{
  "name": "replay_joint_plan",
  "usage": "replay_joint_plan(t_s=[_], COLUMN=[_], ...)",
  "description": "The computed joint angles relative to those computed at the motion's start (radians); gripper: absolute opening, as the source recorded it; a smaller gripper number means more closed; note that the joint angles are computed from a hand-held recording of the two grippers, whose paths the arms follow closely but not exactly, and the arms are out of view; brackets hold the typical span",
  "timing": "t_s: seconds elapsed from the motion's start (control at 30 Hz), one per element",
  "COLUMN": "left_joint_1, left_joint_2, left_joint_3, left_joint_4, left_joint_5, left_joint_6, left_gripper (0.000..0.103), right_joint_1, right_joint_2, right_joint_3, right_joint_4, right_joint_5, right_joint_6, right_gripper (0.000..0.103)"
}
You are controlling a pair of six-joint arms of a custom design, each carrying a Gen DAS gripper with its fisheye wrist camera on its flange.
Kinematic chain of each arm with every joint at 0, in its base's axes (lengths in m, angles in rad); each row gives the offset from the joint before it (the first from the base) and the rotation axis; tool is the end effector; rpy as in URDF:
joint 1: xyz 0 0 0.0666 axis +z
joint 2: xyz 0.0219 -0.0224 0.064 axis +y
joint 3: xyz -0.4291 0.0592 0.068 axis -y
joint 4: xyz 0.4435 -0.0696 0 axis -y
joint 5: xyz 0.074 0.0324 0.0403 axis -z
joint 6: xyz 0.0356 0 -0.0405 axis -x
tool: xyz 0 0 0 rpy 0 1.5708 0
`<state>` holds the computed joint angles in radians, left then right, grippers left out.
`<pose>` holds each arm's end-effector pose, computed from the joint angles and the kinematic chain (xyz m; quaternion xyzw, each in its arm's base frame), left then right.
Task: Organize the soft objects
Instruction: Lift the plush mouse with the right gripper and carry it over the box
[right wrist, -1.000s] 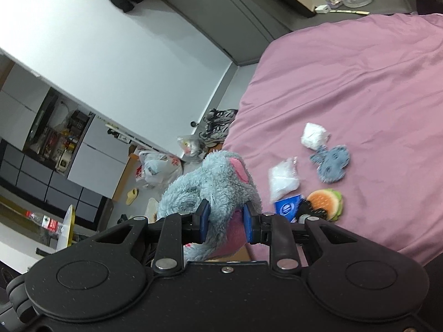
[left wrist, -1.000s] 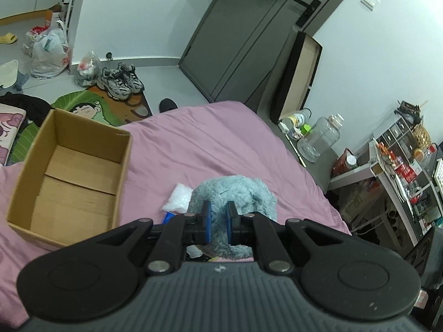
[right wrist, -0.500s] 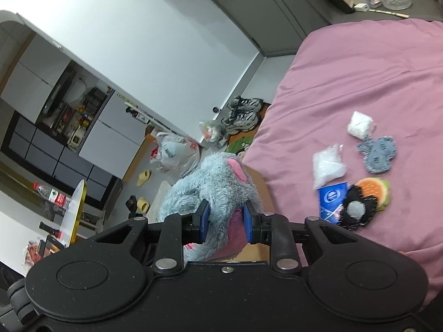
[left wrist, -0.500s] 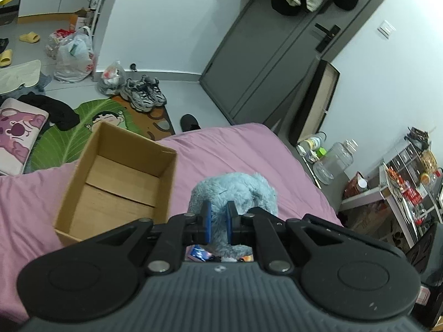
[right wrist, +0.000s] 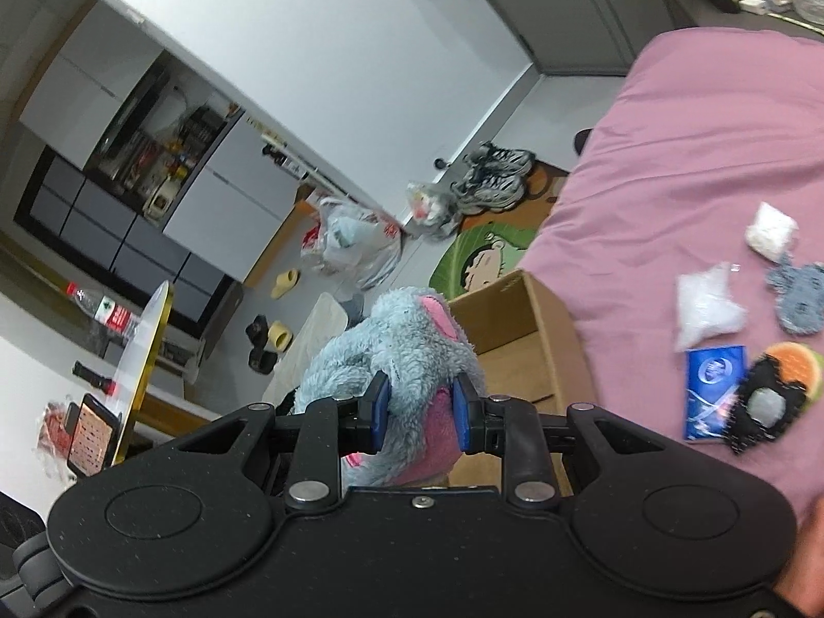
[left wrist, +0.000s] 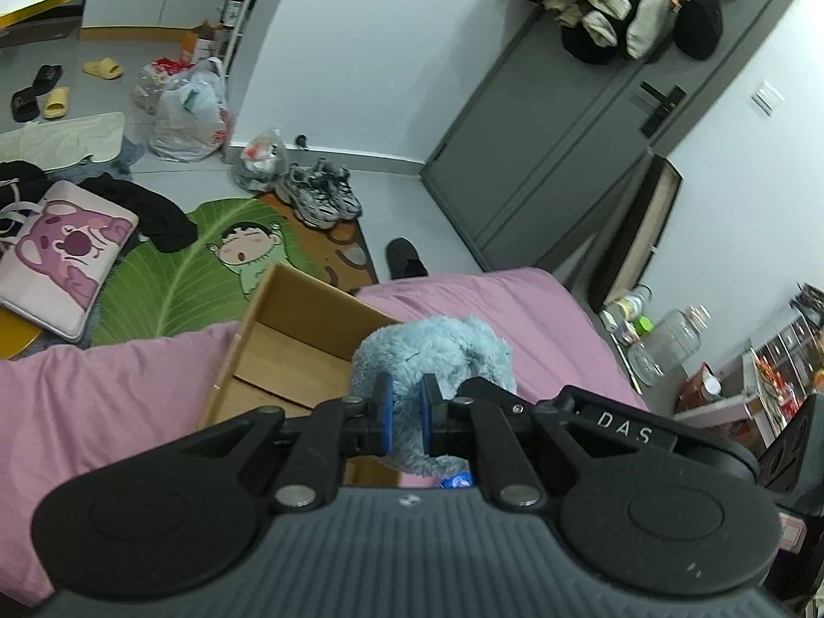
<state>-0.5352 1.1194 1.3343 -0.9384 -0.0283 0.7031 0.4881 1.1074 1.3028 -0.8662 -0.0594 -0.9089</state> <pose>0.3540 -0.2092 0.5683 -0.0822 0.9078 -0.2280 0.3422 0.3628 0.1946 0.5627 0.1753 0.8829 0.3001 0.3158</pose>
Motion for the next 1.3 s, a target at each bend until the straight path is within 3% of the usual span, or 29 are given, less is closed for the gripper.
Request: replay_joint_plan(t_s=[0.57, 0.83, 1.3], left_joint_1=[0.124, 0.143, 0.139], left_joint_2=[0.076, 0.129, 0.233], left_joint_3=[0.012, 0.019, 0.06], left_joint_4=[0.01, -0.005, -0.047], left_joint_5=[0.035, 0.024, 0.004], left_joint_6=[-0.027, -0.056, -0.09], left_gripper=[0.009, 0.009, 0.009], right_joint_1=[-0.018, -0.044, -0.07], right_joint_2=[0.137, 0.169, 0.207], right_joint_3=[0.071, 0.048, 0.042], right_joint_4=[0.017, 0.056, 0.026], right_joint_5=[-0.109, -0.178, -0.24], right_joint_6=[0.059, 0.057, 0.081], right_gripper=[0.025, 0.025, 0.027])
